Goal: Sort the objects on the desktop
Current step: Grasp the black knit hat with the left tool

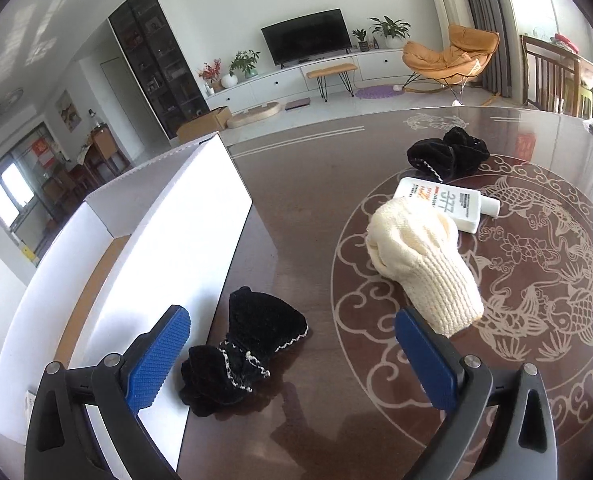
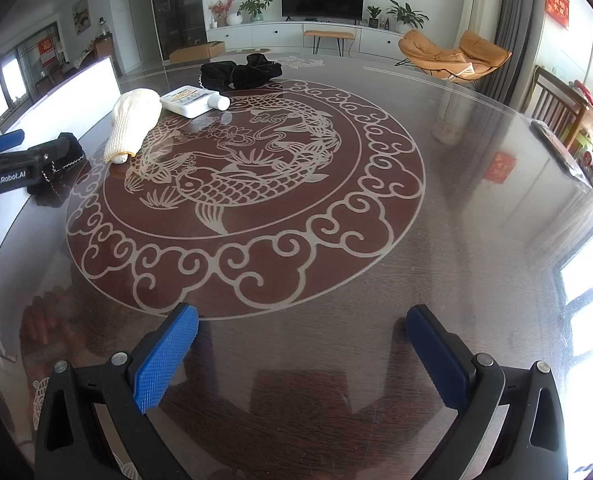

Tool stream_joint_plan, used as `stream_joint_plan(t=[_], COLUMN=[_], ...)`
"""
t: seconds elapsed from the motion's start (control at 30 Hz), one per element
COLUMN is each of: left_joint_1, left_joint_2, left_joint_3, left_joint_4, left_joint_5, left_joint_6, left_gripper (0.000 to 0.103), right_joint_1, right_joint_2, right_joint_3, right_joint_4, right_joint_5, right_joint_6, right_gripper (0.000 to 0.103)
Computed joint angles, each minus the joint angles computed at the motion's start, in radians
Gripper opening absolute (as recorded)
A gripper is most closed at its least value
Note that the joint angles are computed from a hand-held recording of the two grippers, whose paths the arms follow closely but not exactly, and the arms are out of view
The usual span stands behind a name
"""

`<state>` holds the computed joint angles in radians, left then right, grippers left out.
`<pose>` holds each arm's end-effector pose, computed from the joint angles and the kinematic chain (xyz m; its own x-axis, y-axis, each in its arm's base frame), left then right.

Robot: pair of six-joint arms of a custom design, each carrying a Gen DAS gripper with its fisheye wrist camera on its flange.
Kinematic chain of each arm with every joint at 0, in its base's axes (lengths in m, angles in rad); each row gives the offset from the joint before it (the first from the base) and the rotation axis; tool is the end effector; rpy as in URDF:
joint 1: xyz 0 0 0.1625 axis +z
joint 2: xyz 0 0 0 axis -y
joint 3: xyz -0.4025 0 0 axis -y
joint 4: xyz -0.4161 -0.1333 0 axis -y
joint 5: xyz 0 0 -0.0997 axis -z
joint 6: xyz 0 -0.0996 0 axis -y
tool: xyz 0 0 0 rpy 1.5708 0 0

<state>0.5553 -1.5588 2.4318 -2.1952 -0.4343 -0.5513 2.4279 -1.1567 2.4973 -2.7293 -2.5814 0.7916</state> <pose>-0.1867 -0.3791 0.1810 -0.4588 0.1372 -0.8779 0.6847 0.6842 -0.2510 0.2931 -0.1891 0.0558 -0.6919 0.1052 0.7143 -0.3575 0.8096 -0.4655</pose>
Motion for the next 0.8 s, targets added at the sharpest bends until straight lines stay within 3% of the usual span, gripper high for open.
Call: stream_joint_plan(t=[0.1,0.17,0.23,0.3,0.33,0.37,0.43,0.5,0.53,0.6,0.67,0.73,0.77,0.8], left_joint_1=[0.083,0.104,0.103,0.119,0.114,0.093,0.043,-0.017,-0.049,-0.124,-0.196,-0.248,-0.264,-0.267], left_joint_2=[0.06,0.098,0.096,0.065,0.051,0.039,-0.012,-0.112,-0.167,-0.269,-0.36,-0.453,-0.493,-0.513], left_joint_3=[-0.044,-0.053,-0.026,0.003,0.015,0.034,0.076,0.115,0.13,0.163,0.198,0.232,0.244,0.247], left_joint_4=[-0.043,-0.029,-0.107,-0.225,-0.227,-0.212,-0.153,-0.064,-0.004,0.118,0.2,0.236,0.253,0.255], left_joint_5=[0.008,0.022,-0.002,-0.1,-0.104,-0.082,-0.082,-0.149,-0.194,-0.252,-0.266,-0.263,-0.252,-0.235], left_joint_6=[0.037,0.053,0.121,0.185,0.185,0.176,0.136,0.057,0.005,-0.107,-0.184,-0.217,-0.225,-0.219], left_gripper=[0.103,0.103,0.103,0.101,0.096,0.081,0.064,0.049,0.048,0.049,0.051,0.069,0.091,0.1], right_joint_1=[0.0,0.0,0.0,0.0,0.0,0.0,0.0,0.0,0.0,0.0,0.0,0.0,0.0,0.0], right_joint_2=[0.001,0.0,0.001,0.0,0.001,0.001,0.0,0.0,0.0,0.0,0.0,0.0,0.0,0.0], right_joint_3=[0.0,0.0,0.0,0.0,0.0,0.0,0.0,0.0,0.0,0.0,0.0,0.0,0.0,0.0], right_joint_4=[-0.001,0.0,-0.001,0.001,-0.001,-0.001,0.0,-0.001,0.0,0.0,0.0,0.0,0.0,0.0], right_joint_5=[0.0,0.0,0.0,0.0,0.0,0.0,0.0,0.0,0.0,0.0,0.0,0.0,0.0,0.0], right_joint_6=[0.0,0.0,0.0,0.0,0.0,0.0,0.0,0.0,0.0,0.0,0.0,0.0,0.0,0.0], right_gripper=[0.103,0.103,0.103,0.103,0.103,0.103,0.103,0.103,0.103,0.103,0.103,0.103,0.103,0.103])
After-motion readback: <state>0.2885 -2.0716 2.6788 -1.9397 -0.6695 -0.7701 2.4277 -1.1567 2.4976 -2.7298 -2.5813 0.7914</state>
